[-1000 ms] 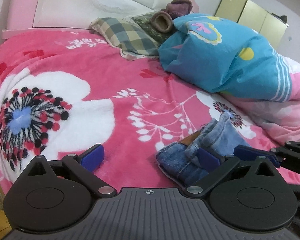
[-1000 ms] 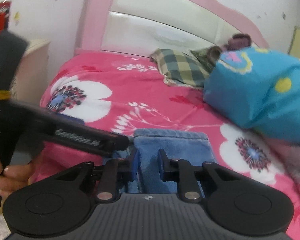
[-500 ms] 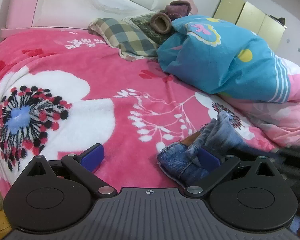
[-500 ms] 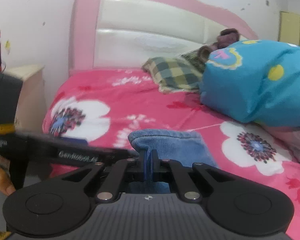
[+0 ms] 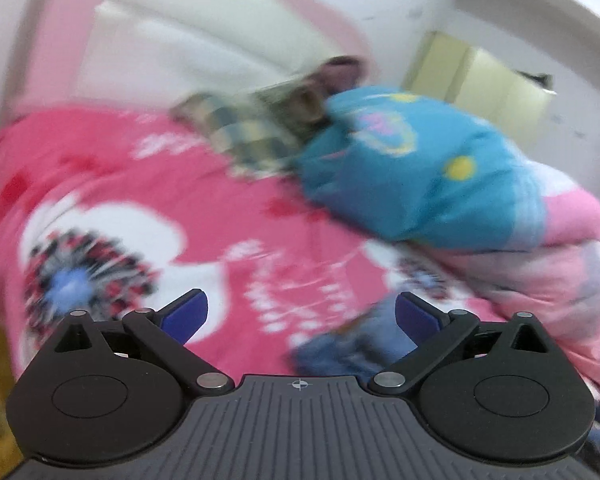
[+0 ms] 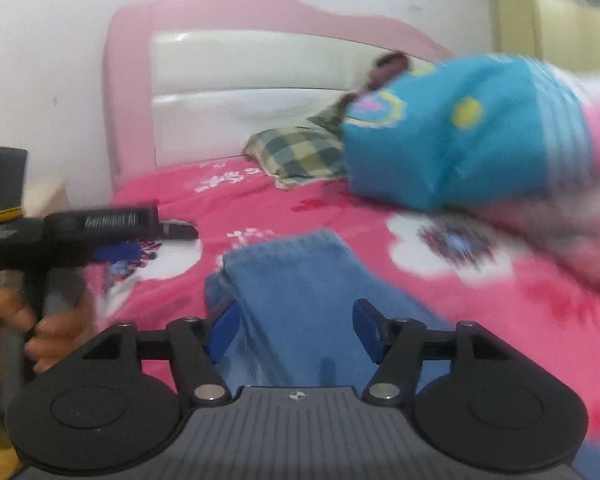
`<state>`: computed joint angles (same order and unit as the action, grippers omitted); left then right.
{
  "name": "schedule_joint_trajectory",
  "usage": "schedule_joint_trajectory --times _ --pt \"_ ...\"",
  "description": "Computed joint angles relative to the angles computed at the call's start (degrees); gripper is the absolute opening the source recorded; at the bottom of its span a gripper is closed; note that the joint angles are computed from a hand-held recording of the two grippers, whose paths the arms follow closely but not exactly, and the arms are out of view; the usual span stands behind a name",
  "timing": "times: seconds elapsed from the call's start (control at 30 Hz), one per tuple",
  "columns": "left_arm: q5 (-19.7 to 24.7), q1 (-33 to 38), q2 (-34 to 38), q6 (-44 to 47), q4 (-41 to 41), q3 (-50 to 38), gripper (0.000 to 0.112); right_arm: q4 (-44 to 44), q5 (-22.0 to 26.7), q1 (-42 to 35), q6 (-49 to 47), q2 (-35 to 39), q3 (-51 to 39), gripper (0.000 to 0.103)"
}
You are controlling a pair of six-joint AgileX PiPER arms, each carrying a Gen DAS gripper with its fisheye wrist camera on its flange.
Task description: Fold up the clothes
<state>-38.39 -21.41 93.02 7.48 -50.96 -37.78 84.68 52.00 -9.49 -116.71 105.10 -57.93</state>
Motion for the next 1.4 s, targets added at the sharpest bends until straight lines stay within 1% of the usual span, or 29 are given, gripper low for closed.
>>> schedule_joint_trajectory --times 0.07,0.1,0.2,0.27,0.3,0.33,0.37,0.4,0.43,0.47,0.53,0.57,0.6,0.67,0.7,0.73,0.77,0.87,0.97,1.0,1.03,1.07,1.1,1.13,1.2,1.23,1.33,1.37,1.4 --pt "1.64 -1.16 0.36 3.24 0.89 -2.11 0.102 -5.02 3.68 -8.37 3.37 -1.64 2.38 0.066" --pt "3.12 -1.66 1.63 6.85 -1.11 -4.53 0.102 -7.21 5.04 -12.63 5.16 -2.15 2.96 0.066" --pt "8.31 -1.59 6.64 19.12 -11.98 -12.54 0.102 -12.52 8.08 -24.99 11.03 -2.3 2.22 0.066" --pt "11.87 0.09 10.27 27.86 -22.52 -16.71 0.1 -13.86 9.06 -31.92 16.97 -0.72 -0.44 0.066" --pt "13.28 1.05 12.28 30.13 -25.69 -18.39 0.102 -13.97 9.95 -34.91 20.35 0.79 -2.33 0.064" --pt "14.31 1.9 13.89 30.11 -26.9 -19.38 0.103 -13.78 11.35 -37.2 23.66 2.45 -4.63 0.061" --pt "15.62 2.73 13.61 27.79 -26.16 -18.83 0.103 -13.06 12.56 -38.42 25.86 3.98 -6.92 0.057" --pt "16.13 3.24 13.56 23.28 -23.12 -18.02 0.103 -12.27 13.66 -39.45 28.06 5.5 -9.28 0.049" --pt "15.62 3.08 13.74 21.06 -20.8 -17.65 0.103 -11.29 14.07 -39.23 28.06 6.37 -10.6 0.042" --pt "15.08 2.78 13.88 21.14 -20.75 -17.63 0.103 -10.28 14.41 -38.86 27.78 7.17 -11.8 0.039" --pt "14.36 2.22 14.04 24.16 -23.48 -18.15 0.103 -8.75 15.09 -37.11 25.18 8.89 -13.52 0.031" --pt "14.47 2.24 14.1 25.89 -25.18 -18.63 0.103 -8.02 14.46 -35.55 23.63 9.57 -13.88 0.029" --pt "14.75 2.38 14.14 26.98 -26.2 -18.97 0.103 -7.22 12.6 -33.94 21.68 9.82 -13.5 0.027" --pt "14.43 2.23 14.39 27.65 -26.89 -19.19 0.103 -6.04 6.1 -30.14 14.93 10.42 -11.75 0.027" --pt "14.19 2.06 14.57 28.67 -27.89 -19.44 0.103 -6.19 3.48 -29.21 12.99 11.64 -11.32 0.023" --pt "13.86 1.87 14.78 29.17 -28.31 -19.66 0.103 -6.25 0.87 -28.31 11.21 13.01 -11.01 0.017" --pt "13.55 1.7 15.09 30.8 -29.76 -20.34 0.103 -6.66 -1.42 -27.49 10.04 14.52 -11.09 0.017" --pt "13.33 1.57 15.26 34.47 -32.86 -21.21 0.103 -8.85 -2.69 -27.48 12.86 11.07 -10.69 0.015" --pt "12.93 1.46 15.37 35.49 -33.32 -21.34 0.103 -6.73 -0.32 -27.66 10.4 8.87 -10.52 0.016" --pt "12.91 1.46 15.39 35.94 -33.61 -21.41 0.103 -5.63 -0.67 -27.0 9.0 9.14 -10.96 0.016" --pt "12.8 1.39 15.46 36.77 -34.32 -21.62 0.103 -5.27 -1.58 -26.07 8.71 10.4 -12.23 0.016" --pt "12.68 1.36 15.53 36.86 -34.3 -21.67 0.103 -5.39 -3.69 -24.6 9.9 12.4 -14.01 0.015" --pt "12.4 1.25 15.65 36.28 -33.7 -21.62 0.103 -7.0 -5.92 -23.56 12.25 14.98 -16.37 0.012" --pt "12.36 1.23 15.71 36.33 -33.64 -21.66 0.103 -8.68 -6.75 -23.02 14.73 17.83 -18.95 0.007" --pt "12.19 1.15 15.84 36.48 -33.69 -21.78 0.103 -9.93 -4.23 -24.13 19.15 18.88 -21.12 0.005" --pt "12.17 1.18 15.84 35.91 -33.15 -21.64 0.103 -10.57 -4.32 -24.39 20.84 17.8 -20.73 0.006" --pt "12.37 1.37 15.9 35.35 -32.29 -21.55 0.103 -6.79 -1.6 -26.19 19.33 15.26 -19.09 0.008" --pt "12.3 1.37 15.94 35.32 -32.14 -21.54 0.103 -5.17 -2.41 -26.08 18.94 15.4 -19.3 0.008" --pt "12.26 1.38 15.98 35.31 -32.01 -21.55 0.103 -5.37 -4.46 -25.22 20.27 16.35 -20.46 0.008"
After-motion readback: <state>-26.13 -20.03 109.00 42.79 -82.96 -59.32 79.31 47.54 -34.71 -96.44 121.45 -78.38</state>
